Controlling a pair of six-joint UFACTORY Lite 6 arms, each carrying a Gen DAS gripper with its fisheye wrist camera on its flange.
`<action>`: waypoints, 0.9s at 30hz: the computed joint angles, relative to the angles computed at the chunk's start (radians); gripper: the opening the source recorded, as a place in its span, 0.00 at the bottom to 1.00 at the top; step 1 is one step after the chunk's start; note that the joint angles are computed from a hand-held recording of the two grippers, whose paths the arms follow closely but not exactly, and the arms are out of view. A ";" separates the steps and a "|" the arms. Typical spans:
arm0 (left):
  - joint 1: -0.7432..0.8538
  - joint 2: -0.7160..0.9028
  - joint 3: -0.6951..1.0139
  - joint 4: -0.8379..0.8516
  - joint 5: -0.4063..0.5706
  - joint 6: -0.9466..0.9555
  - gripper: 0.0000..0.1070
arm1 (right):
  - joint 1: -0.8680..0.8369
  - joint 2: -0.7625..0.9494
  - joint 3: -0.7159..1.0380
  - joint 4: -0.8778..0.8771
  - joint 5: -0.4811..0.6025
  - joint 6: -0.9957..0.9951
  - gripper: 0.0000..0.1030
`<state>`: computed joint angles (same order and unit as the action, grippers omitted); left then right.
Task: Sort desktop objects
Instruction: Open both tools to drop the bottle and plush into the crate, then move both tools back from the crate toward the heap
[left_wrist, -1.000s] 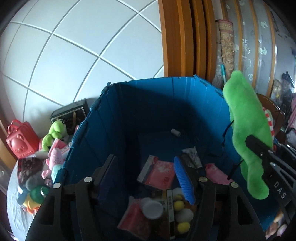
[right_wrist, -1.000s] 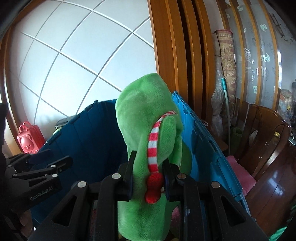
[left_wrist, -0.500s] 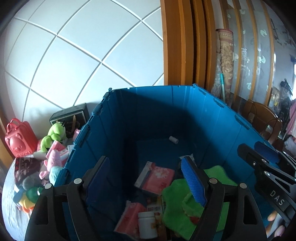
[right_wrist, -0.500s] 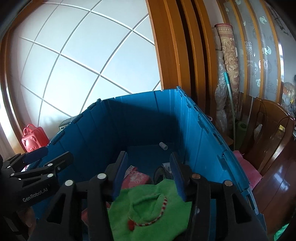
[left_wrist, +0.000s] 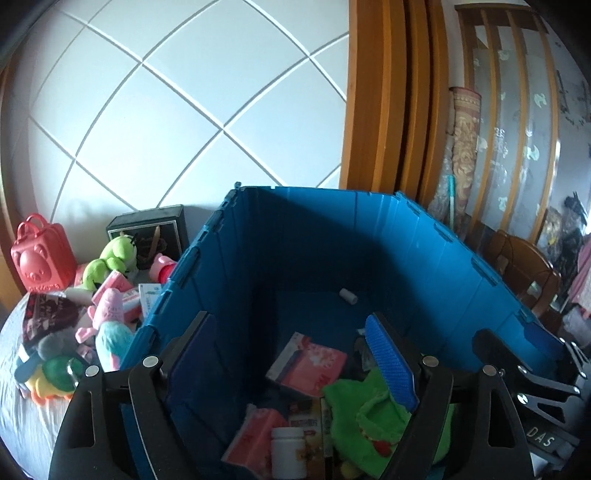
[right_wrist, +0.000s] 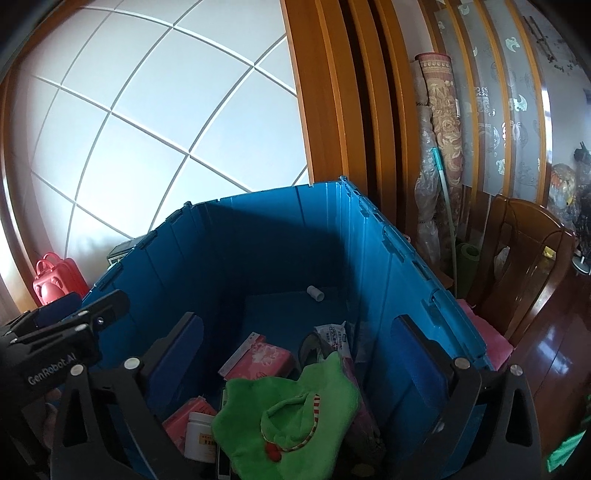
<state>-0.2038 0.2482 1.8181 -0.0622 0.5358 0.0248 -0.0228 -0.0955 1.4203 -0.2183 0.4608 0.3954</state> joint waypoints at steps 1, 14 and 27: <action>0.009 -0.027 -0.033 -0.002 -0.011 0.009 0.80 | 0.009 -0.003 -0.004 -0.019 0.003 0.018 1.00; 0.212 -0.282 -0.254 -0.180 -0.073 0.224 0.88 | 0.209 -0.025 0.005 -0.316 0.039 0.308 1.00; 0.679 -0.181 -0.189 -0.535 0.025 0.626 0.90 | 0.608 0.297 0.387 -0.578 0.126 0.535 1.00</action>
<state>0.4747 0.0671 1.6291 -0.5971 0.5608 0.6512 0.5855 0.2017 1.8073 -0.7958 0.5863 0.9303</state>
